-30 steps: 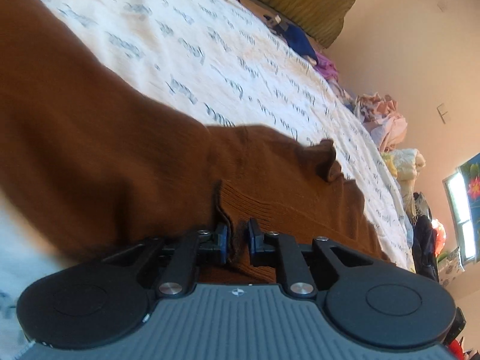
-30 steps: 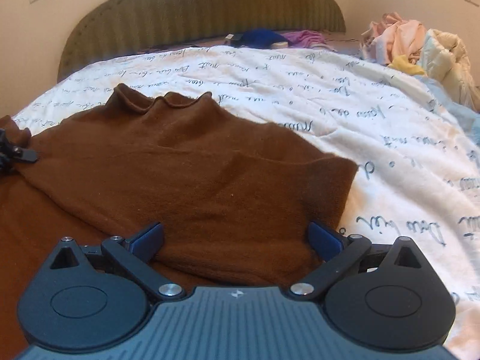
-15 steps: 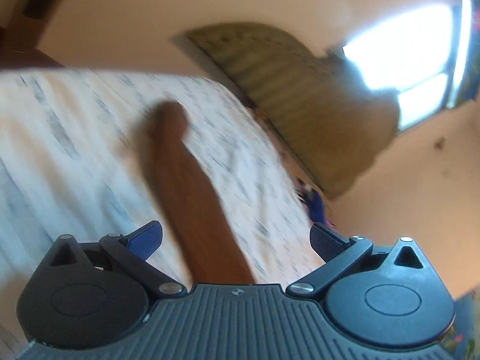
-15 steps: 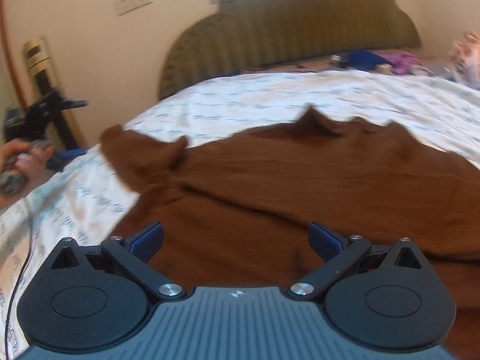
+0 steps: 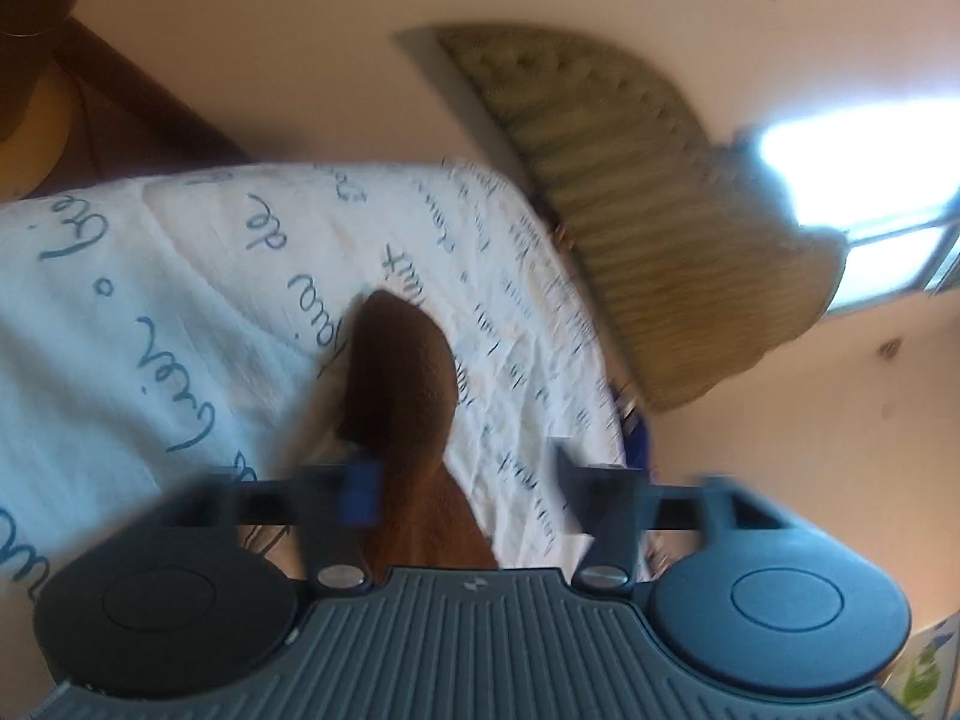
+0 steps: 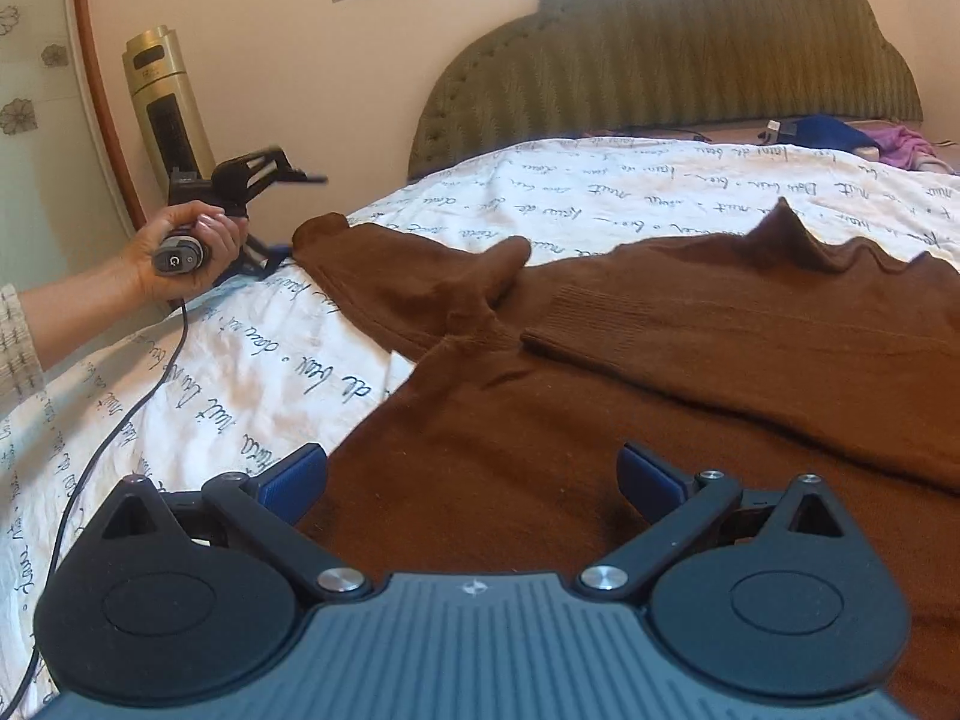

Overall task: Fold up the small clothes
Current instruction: 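Lift and lay the sleeve across the sweater body with the left tool, release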

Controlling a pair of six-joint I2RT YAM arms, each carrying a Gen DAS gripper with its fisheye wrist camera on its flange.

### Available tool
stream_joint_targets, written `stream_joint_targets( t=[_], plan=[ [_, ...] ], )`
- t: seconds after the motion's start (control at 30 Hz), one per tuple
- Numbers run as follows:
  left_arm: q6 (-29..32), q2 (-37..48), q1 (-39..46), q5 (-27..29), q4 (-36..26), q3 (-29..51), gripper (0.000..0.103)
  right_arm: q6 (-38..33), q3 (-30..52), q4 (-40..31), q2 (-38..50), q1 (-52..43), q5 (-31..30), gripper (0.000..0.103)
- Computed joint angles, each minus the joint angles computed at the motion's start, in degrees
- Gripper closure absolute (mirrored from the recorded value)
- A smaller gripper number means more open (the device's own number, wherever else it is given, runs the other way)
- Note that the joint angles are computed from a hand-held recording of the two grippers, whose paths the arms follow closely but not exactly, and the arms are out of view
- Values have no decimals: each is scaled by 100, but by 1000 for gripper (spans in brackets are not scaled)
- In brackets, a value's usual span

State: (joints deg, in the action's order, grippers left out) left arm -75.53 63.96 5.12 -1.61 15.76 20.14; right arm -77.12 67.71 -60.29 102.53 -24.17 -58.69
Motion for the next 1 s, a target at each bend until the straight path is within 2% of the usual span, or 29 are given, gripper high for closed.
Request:
stream_joint_targets(
  t=[0.03,0.1,0.17,0.27,0.33,0.43,0.53,0.6,0.73,0.87,0.93,1.0],
  plan=[
    [32,83,-11,17,-203,118,97,-96,95,-129,78,-52,1,0],
    [97,210,-110,-36,-389,284,98,-174,229,-271,175,-86,-4,0],
    [81,83,-353,-440,-664,394,100,-16,251,-217,146,-101,-25,0],
    [237,-450,-1118,-1344,-1474,762,100,-36,388,-424,119,-193,-89,0],
    [528,-512,-1897,-2122,-2237,1378,100,-250,498,-625,109,-318,-197,0],
    [868,7,-3440,-3520,-3299,2578,100,-313,784,-871,194,-508,-295,0],
    [844,1010,-4797,-4486,-3738,3583,100,-192,1151,-1065,428,-697,-382,0],
    [1021,1818,-5378,-4736,-3627,4192,100,39,1366,-1071,575,-786,-403,0],
    [1408,3591,-5836,-4649,-3522,5596,100,304,1655,-901,742,-869,-330,0],
    [1646,5155,-5957,-4445,-3561,6836,100,1103,1341,229,405,-828,219,0],
    [1665,5527,-5899,-4038,-3226,6908,99,1049,1526,58,521,-877,284,0],
    [1445,5929,-5924,-3918,-3446,7208,95,1037,1730,-59,666,-868,344,0]
  ],
)
